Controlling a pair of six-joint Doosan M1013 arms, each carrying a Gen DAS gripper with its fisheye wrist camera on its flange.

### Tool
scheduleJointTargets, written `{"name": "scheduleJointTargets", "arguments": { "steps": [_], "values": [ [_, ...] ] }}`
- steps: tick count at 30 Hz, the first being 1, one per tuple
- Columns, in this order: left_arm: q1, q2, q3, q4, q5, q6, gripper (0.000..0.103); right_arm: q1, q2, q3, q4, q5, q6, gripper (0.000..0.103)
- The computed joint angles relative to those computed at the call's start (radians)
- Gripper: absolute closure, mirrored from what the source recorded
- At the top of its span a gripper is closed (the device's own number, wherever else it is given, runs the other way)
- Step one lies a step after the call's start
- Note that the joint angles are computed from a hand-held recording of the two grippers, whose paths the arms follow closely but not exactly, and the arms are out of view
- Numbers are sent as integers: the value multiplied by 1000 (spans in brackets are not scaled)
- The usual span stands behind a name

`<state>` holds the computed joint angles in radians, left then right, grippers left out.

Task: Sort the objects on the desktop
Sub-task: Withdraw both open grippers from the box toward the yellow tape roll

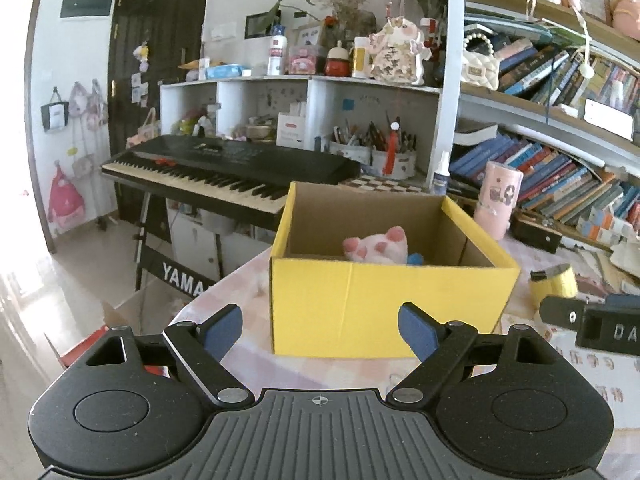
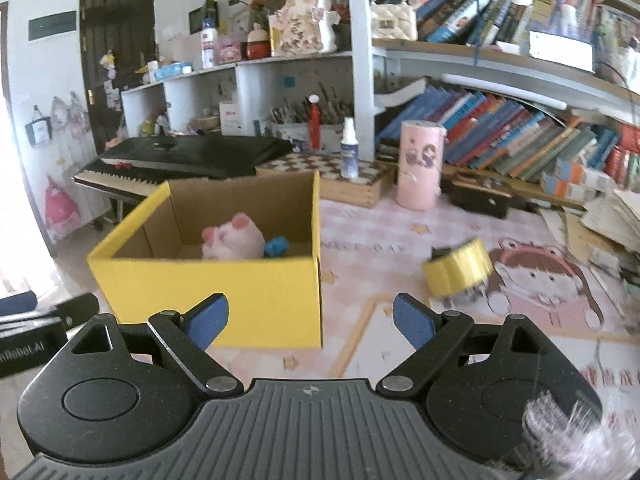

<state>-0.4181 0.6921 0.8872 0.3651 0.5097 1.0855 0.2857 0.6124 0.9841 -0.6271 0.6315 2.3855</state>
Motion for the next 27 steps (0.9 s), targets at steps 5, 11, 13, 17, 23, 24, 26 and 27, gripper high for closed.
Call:
{"name": "scheduleJointTargets", "arguments": {
  "steps": [5,11,13,17,23,24,26,27],
  "values": [
    [-2,-27,51,2,-11,5,16,21,-29,64,-42,10,56,14],
    [-5,-50,95,-27,-14,50,16,39,-56,122,-57,14,80,14],
    [-7,-57,109,-43,-19,76,16,42,-64,138,-57,17,88,14],
    [-9,-72,137,-80,-24,127,16,50,-80,170,-66,24,113,14],
    [-14,-84,160,-151,-31,215,16,60,-101,207,-81,40,139,14],
    [-15,-85,163,-165,-34,232,16,61,-104,212,-83,43,145,14],
    [-17,-86,165,-184,-38,256,16,61,-110,221,-89,51,157,14],
    [-19,-85,164,-193,-40,269,16,61,-113,225,-94,54,165,14]
  ]
}}
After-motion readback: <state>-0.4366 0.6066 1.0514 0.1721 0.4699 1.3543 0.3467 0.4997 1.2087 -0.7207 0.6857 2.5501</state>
